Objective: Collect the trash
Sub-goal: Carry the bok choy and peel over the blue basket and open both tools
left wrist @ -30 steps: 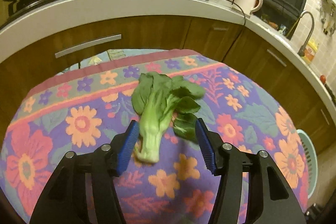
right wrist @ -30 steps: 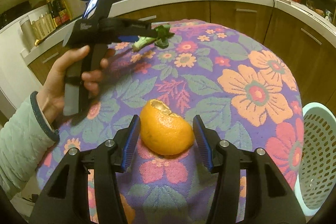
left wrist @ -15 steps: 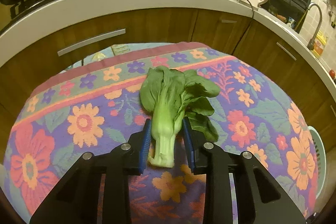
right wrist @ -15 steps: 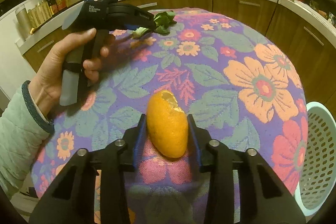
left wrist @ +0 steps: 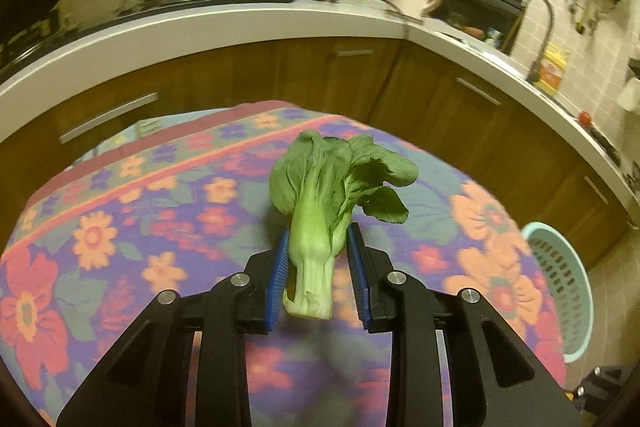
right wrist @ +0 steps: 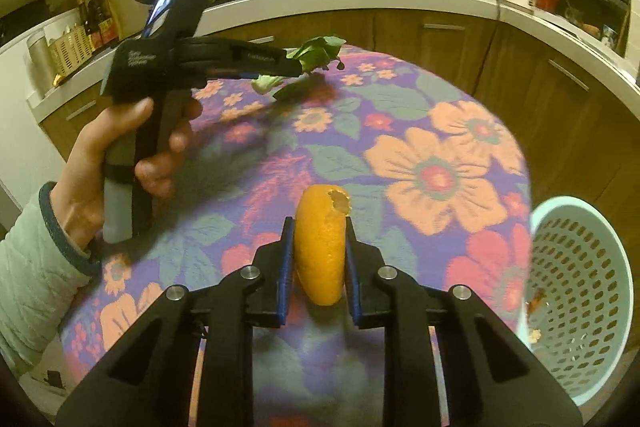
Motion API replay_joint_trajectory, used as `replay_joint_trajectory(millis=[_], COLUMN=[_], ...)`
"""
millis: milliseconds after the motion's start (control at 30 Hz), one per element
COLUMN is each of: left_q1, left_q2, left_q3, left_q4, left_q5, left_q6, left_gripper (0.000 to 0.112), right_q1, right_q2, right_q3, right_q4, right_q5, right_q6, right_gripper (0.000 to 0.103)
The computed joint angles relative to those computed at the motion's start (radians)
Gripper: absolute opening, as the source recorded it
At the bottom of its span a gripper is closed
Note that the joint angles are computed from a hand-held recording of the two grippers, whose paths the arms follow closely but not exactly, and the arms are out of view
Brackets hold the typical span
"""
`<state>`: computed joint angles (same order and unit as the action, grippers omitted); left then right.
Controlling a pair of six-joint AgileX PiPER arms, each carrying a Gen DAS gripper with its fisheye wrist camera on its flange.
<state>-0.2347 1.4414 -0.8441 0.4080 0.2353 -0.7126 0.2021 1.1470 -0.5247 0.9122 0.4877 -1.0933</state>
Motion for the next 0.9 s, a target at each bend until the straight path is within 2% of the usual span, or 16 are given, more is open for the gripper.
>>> replay_joint_trajectory(millis=[200, 333, 467, 633, 900], left_q1=[-0.122, -0.208, -0.294, -0.404, -0.494], left_q2=[0.036, 0.060, 0.104, 0.175, 0.321], left_q3=[-0.044, -0.076, -0.129, -0.218, -0.384], left_q4=[0.003, 0.013, 0.074, 0.148, 0.006], left_q5=[-0.004, -0.011, -0.003, 0.032, 0.077], left_q6=[-0.068, -0.117, -0.202, -0.284, -0.146], left_gripper=[0.027, 0.027, 0.027, 0.027, 0.027], right_q1=[-0.273, -0.479, -0.633, -0.775, -0.901], right_q2=[-0.019, 0.018, 0.062, 0.138, 0.259], right_q3=[-0.001, -0.026, -0.045, -0.082, -0.134], right_q4=[0.097, 0.139, 0.166, 0.190, 0.219], right_q5=[0.137, 0.244, 0.307, 0.352, 0.352], right_q6=[-0.189, -0.305, -0.387, -0.453, -0.503], right_gripper=[0.019, 0.019, 0.019, 0.019, 0.019])
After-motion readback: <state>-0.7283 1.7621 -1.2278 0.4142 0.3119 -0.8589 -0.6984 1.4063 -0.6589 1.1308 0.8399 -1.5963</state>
